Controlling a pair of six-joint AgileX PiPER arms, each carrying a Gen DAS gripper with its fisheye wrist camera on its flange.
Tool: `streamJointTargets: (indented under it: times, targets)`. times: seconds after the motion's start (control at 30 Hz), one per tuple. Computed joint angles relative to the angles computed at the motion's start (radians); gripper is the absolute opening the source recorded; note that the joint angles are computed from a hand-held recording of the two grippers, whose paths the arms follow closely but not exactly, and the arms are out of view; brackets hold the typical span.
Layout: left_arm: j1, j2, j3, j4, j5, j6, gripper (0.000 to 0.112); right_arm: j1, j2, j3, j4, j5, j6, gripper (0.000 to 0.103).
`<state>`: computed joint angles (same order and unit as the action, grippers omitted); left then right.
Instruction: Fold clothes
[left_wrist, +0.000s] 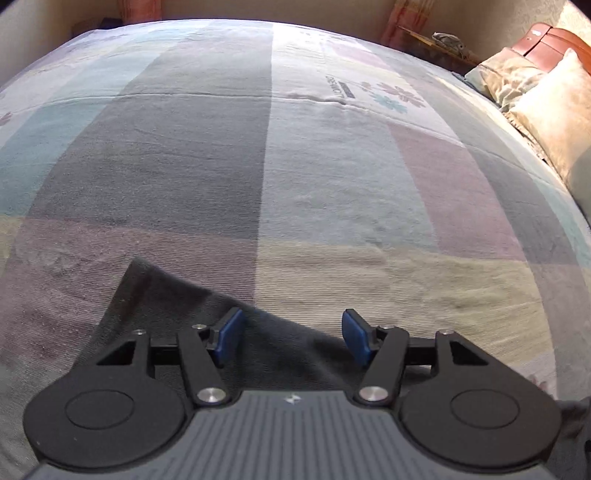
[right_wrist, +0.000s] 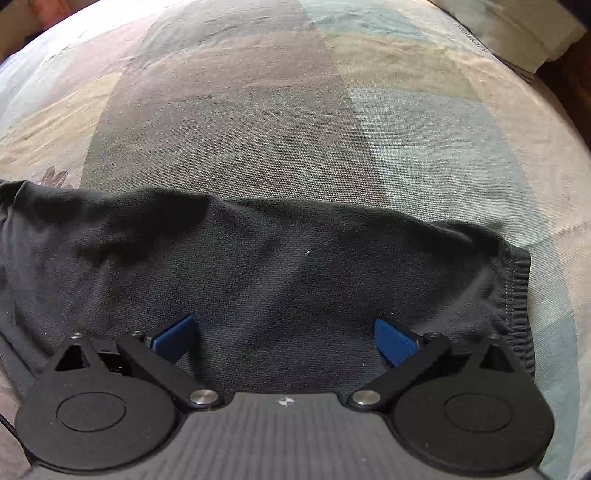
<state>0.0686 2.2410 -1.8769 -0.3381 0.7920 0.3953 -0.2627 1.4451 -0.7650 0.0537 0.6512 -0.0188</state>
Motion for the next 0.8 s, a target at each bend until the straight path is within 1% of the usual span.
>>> streamJointTargets:
  times: [0.07, 0.13, 0.17, 0.23, 0.3, 0.37, 0.43, 0.5, 0.53, 0.6, 0.63, 0.67, 0.73, 0.77, 0.8]
  targets:
    - [0.02, 0.038, -0.046, 0.103, -0.033, -0.102, 0.057, -0.018, -0.001, 0.005, 0.026, -0.008, -0.026, 0.103]
    - [0.054, 0.045, -0.082, 0.114, -0.042, -0.18, 0.057, -0.017, -0.008, 0.014, 0.025, -0.015, -0.038, 0.103]
    - [0.073, 0.033, -0.085, 0.09, -0.029, -0.18, 0.057, -0.014, -0.012, 0.019, 0.021, -0.018, -0.042, 0.103]
    - [0.103, -0.007, -0.046, -0.022, 0.003, -0.098, 0.058, -0.008, -0.014, 0.02, 0.011, -0.015, -0.04, 0.103]
    - [0.111, -0.059, 0.023, -0.114, 0.05, 0.01, 0.06, -0.001, -0.003, 0.002, -0.003, 0.007, -0.016, 0.103]
    - [0.105, -0.097, 0.098, -0.181, 0.104, 0.149, 0.061, 0.007, 0.011, -0.02, -0.018, 0.03, 0.009, 0.103]
    - [0.106, -0.1, 0.138, -0.236, 0.172, 0.268, 0.062, 0.007, 0.022, -0.033, -0.022, 0.043, 0.02, 0.103]
    - [0.106, -0.107, 0.186, -0.223, 0.161, 0.344, 0.063, 0.006, 0.021, -0.033, -0.023, 0.045, 0.023, 0.103]
    - [0.109, -0.119, 0.221, -0.216, 0.123, 0.399, 0.063, 0.006, 0.018, -0.029, -0.023, 0.043, 0.021, 0.103]
    - [0.116, -0.142, 0.265, -0.157, 0.037, 0.463, 0.063, -0.003, 0.006, -0.015, -0.013, 0.031, 0.0, 0.103]
    - [0.122, -0.138, 0.258, -0.114, 0.009, 0.448, 0.065, -0.007, 0.001, -0.009, -0.007, 0.027, -0.011, 0.103]
    - [0.132, -0.121, 0.222, -0.079, 0.007, 0.398, 0.065, -0.011, -0.004, -0.003, -0.002, 0.023, -0.023, 0.103]
    - [0.142, -0.088, 0.138, 0.005, 0.015, 0.214, 0.06, -0.02, -0.01, 0.004, 0.009, 0.018, -0.043, 0.103]
    - [0.153, -0.069, 0.098, 0.027, 0.019, 0.151, 0.059, -0.024, -0.013, 0.009, 0.013, 0.014, -0.05, 0.103]
    - [0.16, -0.06, 0.064, 0.009, 0.044, 0.129, 0.06, -0.025, -0.014, 0.009, 0.012, 0.015, -0.049, 0.103]
